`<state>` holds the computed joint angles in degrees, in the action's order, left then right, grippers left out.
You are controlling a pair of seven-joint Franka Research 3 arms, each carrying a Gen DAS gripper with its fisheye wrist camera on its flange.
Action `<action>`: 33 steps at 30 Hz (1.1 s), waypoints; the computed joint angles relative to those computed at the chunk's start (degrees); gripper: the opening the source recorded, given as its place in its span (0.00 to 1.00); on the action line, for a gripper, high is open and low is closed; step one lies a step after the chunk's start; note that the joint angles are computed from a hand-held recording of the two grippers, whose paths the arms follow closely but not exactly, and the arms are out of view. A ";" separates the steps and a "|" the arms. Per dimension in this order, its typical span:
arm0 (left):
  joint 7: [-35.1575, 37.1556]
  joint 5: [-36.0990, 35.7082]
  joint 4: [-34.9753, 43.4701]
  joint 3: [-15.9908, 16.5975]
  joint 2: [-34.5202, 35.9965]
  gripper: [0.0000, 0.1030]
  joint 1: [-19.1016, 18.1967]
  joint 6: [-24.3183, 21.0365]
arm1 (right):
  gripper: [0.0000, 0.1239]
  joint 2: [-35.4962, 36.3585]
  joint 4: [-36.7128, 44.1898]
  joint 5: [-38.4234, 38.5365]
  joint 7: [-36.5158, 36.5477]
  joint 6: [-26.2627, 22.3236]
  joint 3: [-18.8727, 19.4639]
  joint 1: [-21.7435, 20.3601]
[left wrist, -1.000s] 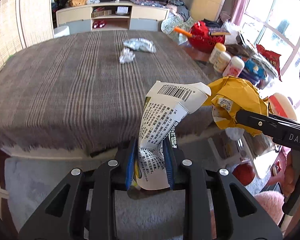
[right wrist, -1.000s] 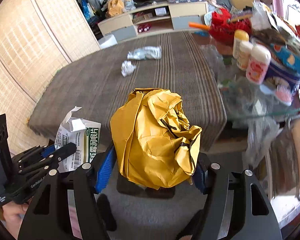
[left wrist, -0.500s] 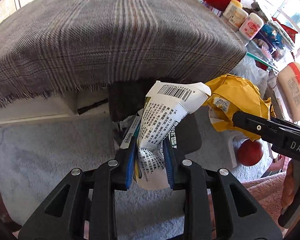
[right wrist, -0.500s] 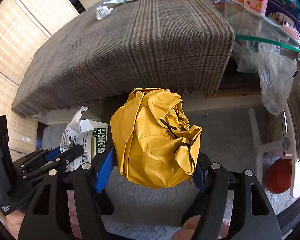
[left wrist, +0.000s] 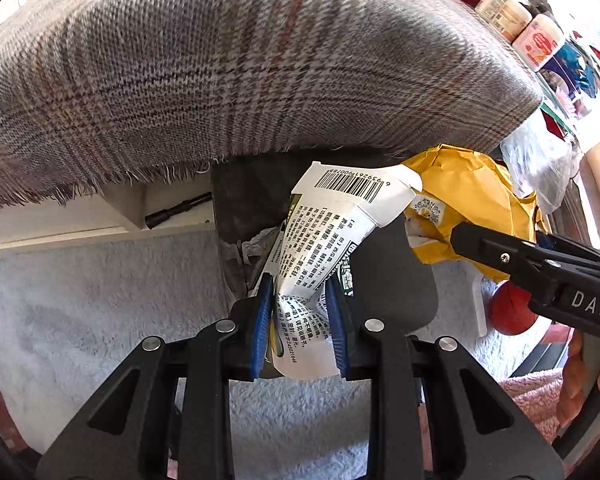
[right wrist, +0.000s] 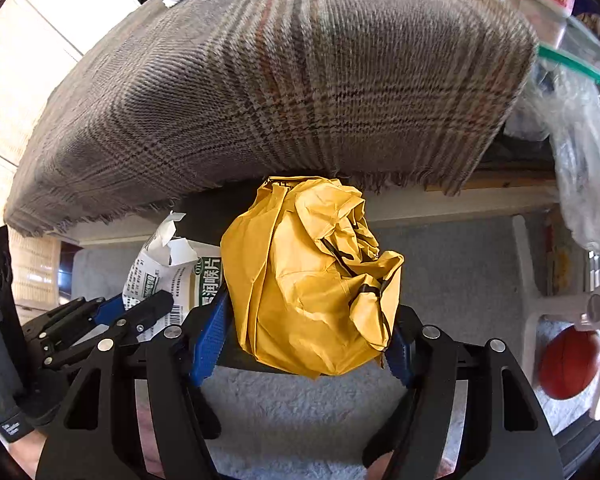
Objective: Collect trash
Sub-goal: 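Open both grippers to drop the wrapper and yellow paper into the bin, then grasp the crumpled white tissue with the left gripper while the right reaches the white wrapper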
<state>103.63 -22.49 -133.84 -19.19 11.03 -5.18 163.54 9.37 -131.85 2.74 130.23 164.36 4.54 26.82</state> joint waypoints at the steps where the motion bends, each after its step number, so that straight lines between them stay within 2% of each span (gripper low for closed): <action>1: 0.03 0.32 0.30 0.16 0.35 0.24 0.03 -0.22 | 0.55 0.19 -0.35 1.89 -1.29 0.96 0.71 -0.62; 8: -0.53 1.88 1.70 -0.49 2.34 0.25 0.25 -1.37 | 0.55 1.88 0.74 8.53 -7.00 2.00 2.43 -1.05; 14: -0.61 1.84 1.93 -0.93 2.40 0.25 0.49 -1.44 | 0.56 3.62 2.72 9.35 -7.31 1.39 1.78 0.01; 17: -0.85 1.80 1.94 -0.86 2.17 0.27 0.64 -1.78 | 0.60 3.94 3.09 8.55 -6.14 2.15 0.91 0.95; 20: -1.35 2.13 1.47 -0.54 1.72 0.46 0.41 -1.42 | 0.62 3.81 3.19 6.88 -4.43 2.50 -0.26 1.73; 22: -0.42 1.51 1.31 -0.66 1.66 0.48 1.00 -1.21 | 0.66 3.18 2.47 6.28 -3.78 3.22 -0.57 1.72; 26: -1.85 2.72 0.56 0.26 0.79 0.65 0.58 -0.35 | 0.74 1.90 1.07 2.61 0.11 4.19 -2.51 2.68; 28: -1.58 2.42 0.12 0.27 0.09 0.74 0.89 -0.23 | 0.76 0.85 0.00 0.00 2.48 4.42 -3.58 2.90; 29: -1.21 2.10 -0.21 0.24 -0.35 0.81 1.01 -0.08 | 0.81 0.51 -0.27 -1.65 4.08 4.25 -4.15 3.13; 30: -0.68 1.67 -0.57 0.20 -0.78 0.87 1.13 0.00 | 0.80 0.09 -0.62 -3.63 5.98 4.13 -4.80 3.40; 33: 1.14 -0.24 -1.30 0.19 -2.23 0.92 1.15 -0.36 | 0.80 -0.93 -1.47 -8.20 9.36 4.20 -5.18 3.09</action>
<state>104.77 -22.73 -135.14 -18.99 8.79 -4.03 163.18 8.43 -133.33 -5.46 139.59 168.56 -0.63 29.91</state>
